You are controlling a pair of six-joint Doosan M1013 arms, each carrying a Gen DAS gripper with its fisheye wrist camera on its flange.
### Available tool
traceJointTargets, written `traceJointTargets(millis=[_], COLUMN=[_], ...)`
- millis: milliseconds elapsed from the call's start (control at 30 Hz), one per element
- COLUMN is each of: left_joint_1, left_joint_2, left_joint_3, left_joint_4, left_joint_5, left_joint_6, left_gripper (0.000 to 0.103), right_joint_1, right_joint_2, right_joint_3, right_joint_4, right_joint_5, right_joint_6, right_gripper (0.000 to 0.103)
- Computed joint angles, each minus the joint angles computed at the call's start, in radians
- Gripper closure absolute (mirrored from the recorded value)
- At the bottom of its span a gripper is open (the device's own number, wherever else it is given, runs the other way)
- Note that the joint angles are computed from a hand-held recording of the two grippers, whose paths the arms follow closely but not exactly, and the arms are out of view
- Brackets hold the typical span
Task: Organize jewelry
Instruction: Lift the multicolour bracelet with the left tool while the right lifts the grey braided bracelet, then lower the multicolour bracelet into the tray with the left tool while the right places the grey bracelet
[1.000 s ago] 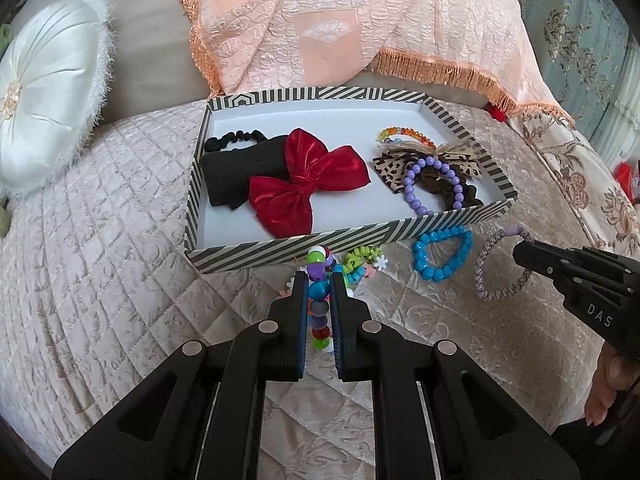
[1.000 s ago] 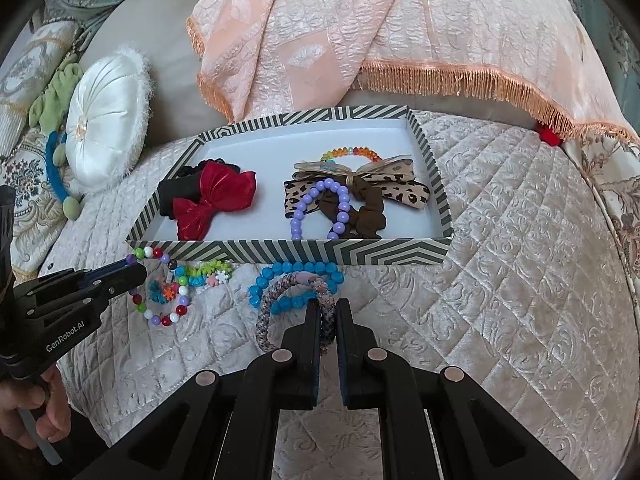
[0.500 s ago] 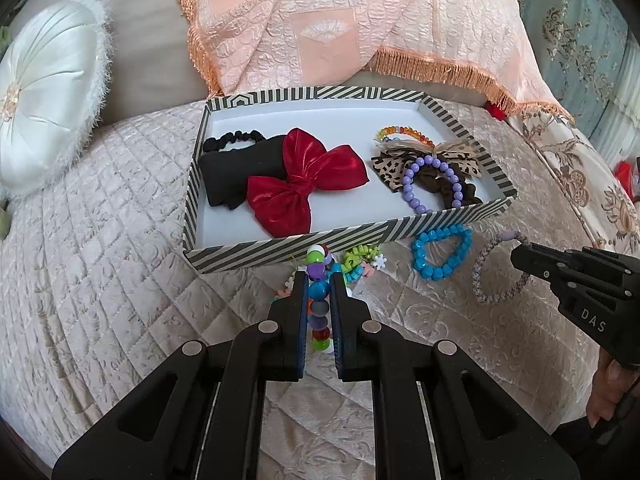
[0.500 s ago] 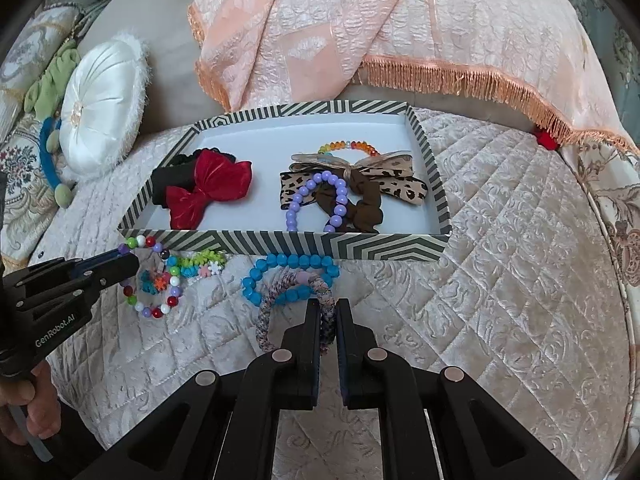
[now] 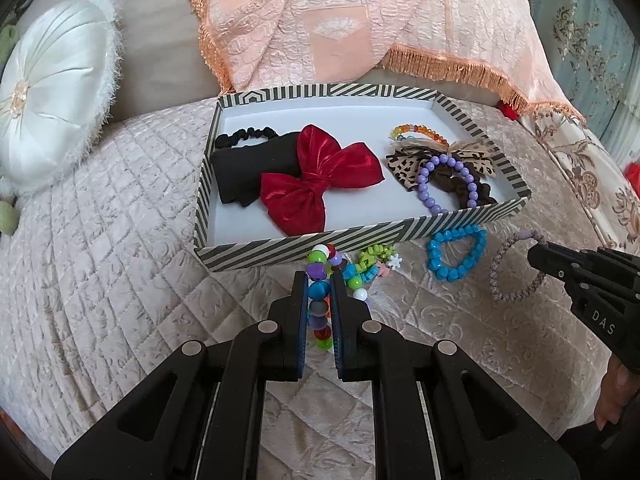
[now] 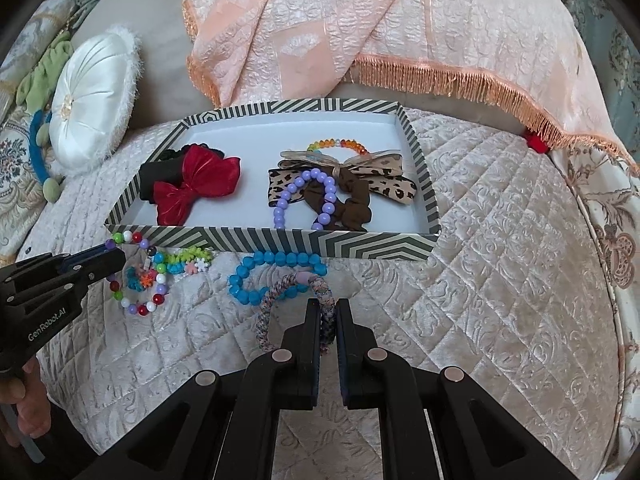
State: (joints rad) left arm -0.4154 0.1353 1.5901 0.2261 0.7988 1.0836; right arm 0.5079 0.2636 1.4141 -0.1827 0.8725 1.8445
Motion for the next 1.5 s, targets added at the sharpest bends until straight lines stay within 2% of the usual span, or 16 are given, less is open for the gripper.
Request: traceJointTargets(millis=[600,667,767,933,1033,1167,1333,1433,1500], left_joint_1=[0.003,0.003,0.018,0.03,0.036,0.048,0.079,0.11,0.118], left_joint_2=[-0.006,-0.014,-0.023,-0.006,0.034,0.101,0.177,0.226,0.248], left_joint_3=[0.003,0.002,-0.014,-0.085,-0.145,-0.233,-0.302,-0.324,-0.333], left_joint_4=[-0.018,-0.019,-0.092,-0.07,-0.051,-0.082,-0.203,-0.298,-0.279], left_joint_5=[-0.014,-0.026,-0.054,-0.068,-0.059,-0.041,-0.08,-0.065,-0.041], left_joint_6=[0.015,0.018,0.071,0.055,0.041,0.063,0.144,0.162,0.131], left_gripper=[0.094,0.094,0.094,0.094,0.094,0.094,0.094,0.094,0.094], right_joint_1=[0.001,0.003,0.001,-0.008,-0.012,-0.021,-0.043,-0.055,-0.053], right_joint_2=[-0.003,-0.011,-0.03,-0.031,-0.004,0.052,0.131,0.186,0.227], right_joint_3=[0.003,0.009,0.021,0.002,-0.035,-0.1,-0.197,-0.27,-0.326], right_joint_4=[0.001,-0.008,-0.032,-0.056,-0.082,-0.076,0.001,0.071,0.081], right_joint_5=[-0.01,-0.03,-0.096,-0.167,-0.18,-0.153,-0.095,-0.047,-0.009], right_joint_6=[0.0,0.008,0.032,0.074,0.098,0.075,0.05,0.022,0.011], right_gripper=[0.097,0.097,0.096,0.096,0.097,0.097,0.097,0.096,0.096])
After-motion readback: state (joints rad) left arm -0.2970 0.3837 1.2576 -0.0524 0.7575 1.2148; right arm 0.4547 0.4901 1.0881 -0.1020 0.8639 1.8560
